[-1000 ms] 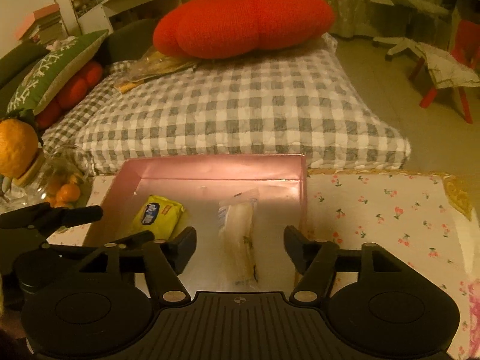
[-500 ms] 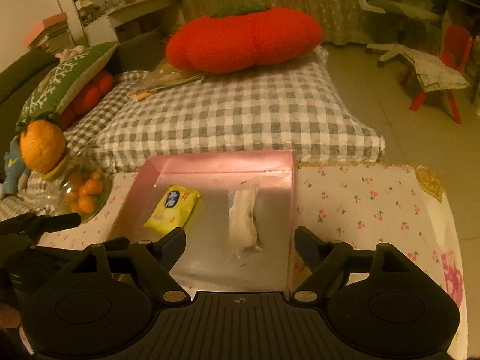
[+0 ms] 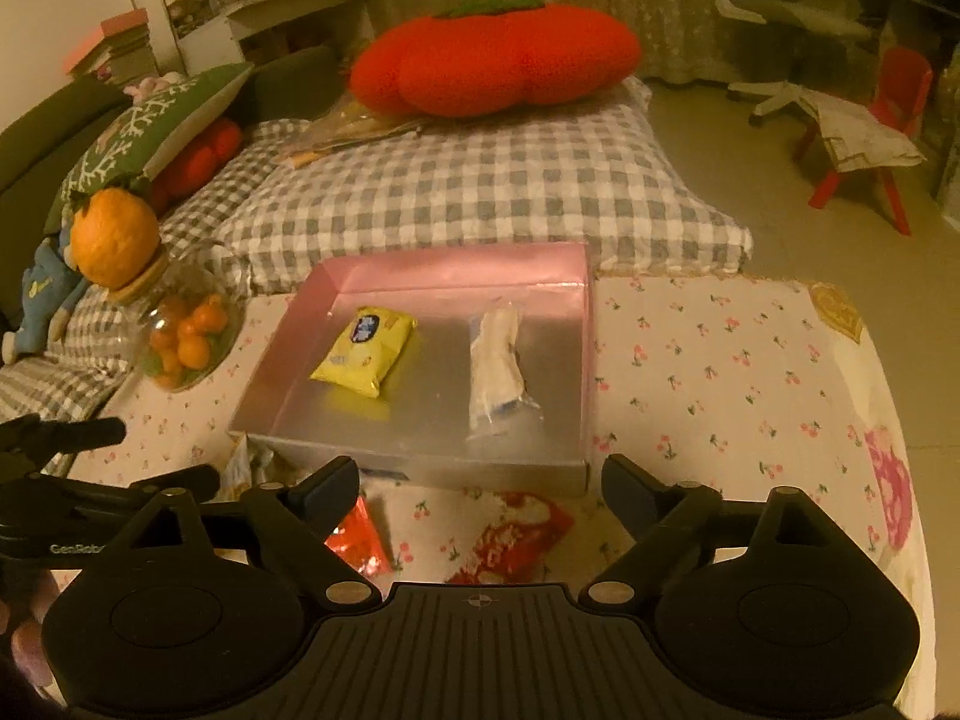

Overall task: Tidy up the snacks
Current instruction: 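Withdraw both tools from the box toward the remaining snacks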

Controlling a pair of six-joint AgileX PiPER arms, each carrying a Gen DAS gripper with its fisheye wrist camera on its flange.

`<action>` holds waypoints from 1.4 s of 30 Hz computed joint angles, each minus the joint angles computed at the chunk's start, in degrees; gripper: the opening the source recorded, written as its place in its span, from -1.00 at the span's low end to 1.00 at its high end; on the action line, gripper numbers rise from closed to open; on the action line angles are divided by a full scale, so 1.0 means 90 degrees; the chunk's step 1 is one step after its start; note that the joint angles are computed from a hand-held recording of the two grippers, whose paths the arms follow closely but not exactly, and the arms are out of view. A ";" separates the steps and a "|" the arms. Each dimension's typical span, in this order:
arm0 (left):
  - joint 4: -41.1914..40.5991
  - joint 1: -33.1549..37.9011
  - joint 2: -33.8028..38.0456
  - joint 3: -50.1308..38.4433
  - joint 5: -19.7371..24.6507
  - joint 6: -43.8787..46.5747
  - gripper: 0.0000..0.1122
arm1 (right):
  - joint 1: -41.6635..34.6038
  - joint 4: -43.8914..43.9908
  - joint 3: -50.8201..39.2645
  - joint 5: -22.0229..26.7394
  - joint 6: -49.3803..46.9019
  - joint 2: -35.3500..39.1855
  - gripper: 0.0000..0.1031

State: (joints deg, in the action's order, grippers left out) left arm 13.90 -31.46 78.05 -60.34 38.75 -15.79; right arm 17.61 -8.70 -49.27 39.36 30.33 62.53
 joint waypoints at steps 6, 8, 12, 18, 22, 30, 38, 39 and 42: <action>0.0264 0.0016 -0.0176 0.0277 0.0434 -0.0686 0.79 | 0.0442 -0.0400 0.0339 0.0035 0.0608 -0.0199 0.75; 0.0370 0.0054 -0.0254 0.0385 0.0542 -0.0951 0.79 | 0.0636 -0.0592 0.0450 0.0042 0.0891 -0.0225 0.75; 0.0072 0.0361 -0.0374 0.0582 0.0498 -0.0817 0.78 | 0.1089 -0.1135 0.0710 0.0016 0.1691 -0.0316 0.75; -0.0522 0.0916 -0.0228 0.0697 0.0410 -0.0421 0.69 | 0.1855 -0.2237 0.1059 0.0062 0.2921 -0.0324 0.75; -0.0916 0.1153 0.0027 0.0618 0.0457 -0.0382 0.60 | 0.2158 -0.2685 0.1147 -0.0052 0.3012 -0.0216 0.75; -0.1700 0.1324 0.0412 0.0523 0.0431 -0.0167 0.40 | 0.1838 -0.1504 0.1355 -0.1119 0.1212 0.0114 0.75; -0.2171 0.1587 0.0355 0.0708 0.0320 0.0329 0.01 | 0.1800 -0.0815 0.1448 -0.1772 0.0248 0.0570 0.75; -0.2267 0.1648 0.0349 0.0723 0.0313 0.0541 -0.05 | 0.1794 -0.0788 0.1456 -0.1859 0.0222 0.0629 0.75; -0.2509 0.1841 0.0325 0.0742 0.0375 0.1228 -0.16 | 0.1742 -0.0493 0.1448 -0.2040 -0.0117 0.0773 0.75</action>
State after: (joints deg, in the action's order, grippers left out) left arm -8.68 -14.90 80.97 -53.66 42.13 -4.74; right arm 33.29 -13.14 -36.24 21.00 29.28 69.49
